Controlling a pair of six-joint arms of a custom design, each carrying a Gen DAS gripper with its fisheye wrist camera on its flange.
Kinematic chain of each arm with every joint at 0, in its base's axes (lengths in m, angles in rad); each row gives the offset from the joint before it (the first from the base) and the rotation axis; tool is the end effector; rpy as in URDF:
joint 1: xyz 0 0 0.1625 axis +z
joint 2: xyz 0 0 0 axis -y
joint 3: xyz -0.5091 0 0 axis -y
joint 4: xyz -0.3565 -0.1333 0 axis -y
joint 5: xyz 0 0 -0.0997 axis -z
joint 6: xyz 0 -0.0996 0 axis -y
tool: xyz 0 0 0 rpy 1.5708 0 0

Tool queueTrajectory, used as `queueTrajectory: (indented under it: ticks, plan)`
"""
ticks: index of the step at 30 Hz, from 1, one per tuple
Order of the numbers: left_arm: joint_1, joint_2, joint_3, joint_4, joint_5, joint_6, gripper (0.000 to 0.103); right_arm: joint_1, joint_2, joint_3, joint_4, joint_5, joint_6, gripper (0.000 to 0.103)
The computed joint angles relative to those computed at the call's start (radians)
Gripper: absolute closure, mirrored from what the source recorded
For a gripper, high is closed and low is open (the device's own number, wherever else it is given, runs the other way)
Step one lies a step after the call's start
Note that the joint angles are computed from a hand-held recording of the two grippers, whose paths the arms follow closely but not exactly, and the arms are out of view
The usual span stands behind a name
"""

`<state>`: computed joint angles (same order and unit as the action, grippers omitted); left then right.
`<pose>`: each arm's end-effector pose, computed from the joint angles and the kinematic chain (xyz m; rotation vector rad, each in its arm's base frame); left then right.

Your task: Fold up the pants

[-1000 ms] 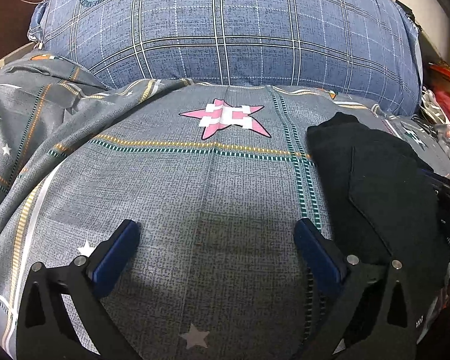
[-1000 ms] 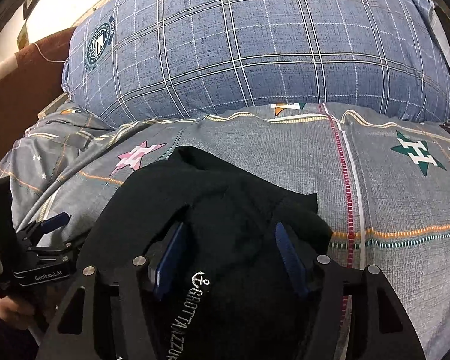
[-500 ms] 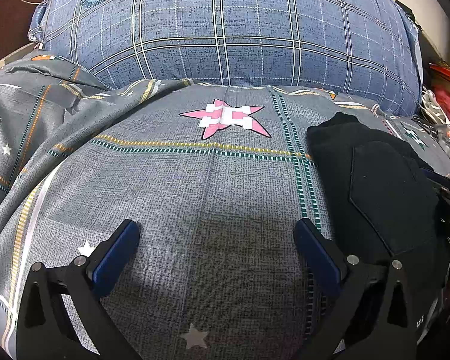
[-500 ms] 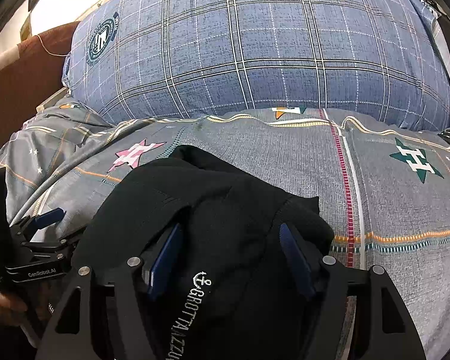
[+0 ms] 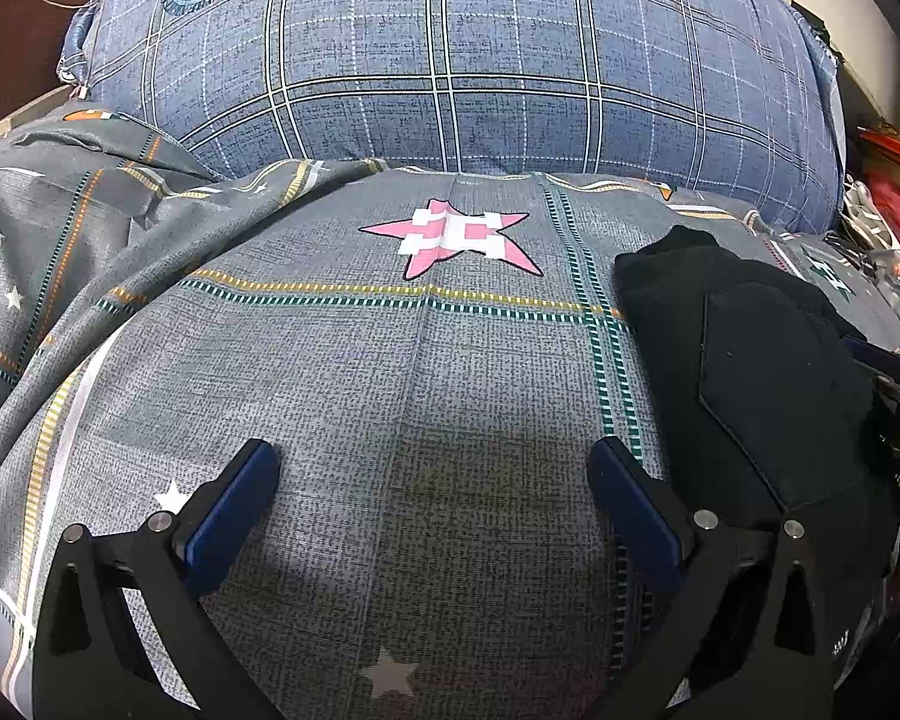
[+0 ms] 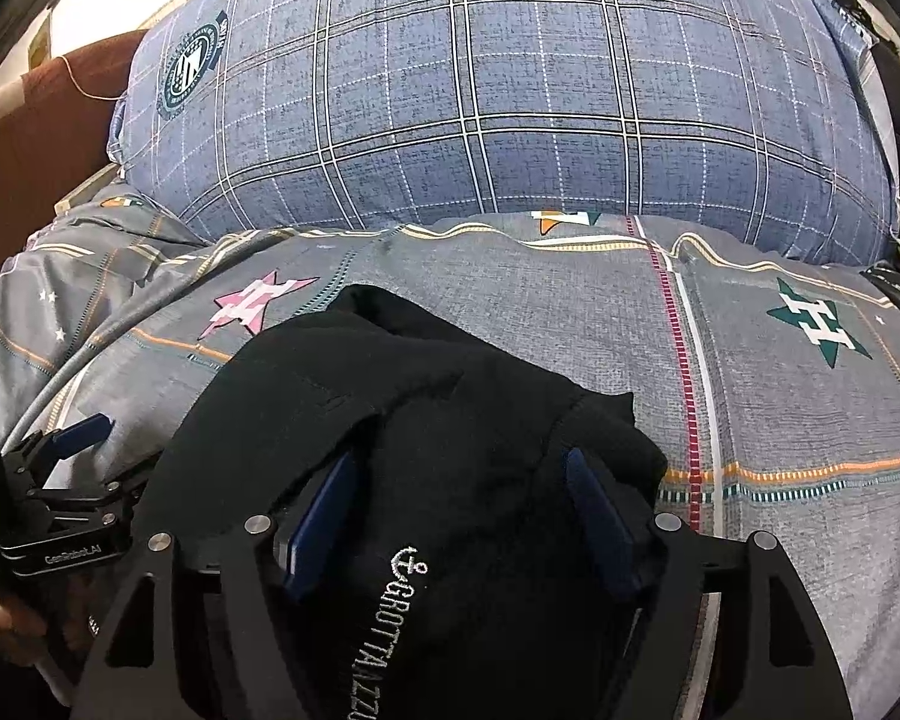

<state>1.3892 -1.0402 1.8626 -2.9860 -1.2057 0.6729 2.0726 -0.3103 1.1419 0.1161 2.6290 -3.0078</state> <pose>0.0514 -0.6549 0.3189 0.9354 2.4049 -0.6475 0.3642 -0.5672 -0.0434 -0.0045 -2.1415 1.0283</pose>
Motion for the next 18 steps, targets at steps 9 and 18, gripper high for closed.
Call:
queueTrajectory:
  ticks: [9,18]
  plan:
    - [0.0,-0.001,0.0,0.001,0.0,0.0,0.0,0.003,0.025,-0.044,0.049,0.046,0.024,0.02]
    - [0.0,-0.002,0.0,0.002,-0.002,0.0,0.0,0.008,0.047,-0.077,0.076,0.08,0.025,0.016]
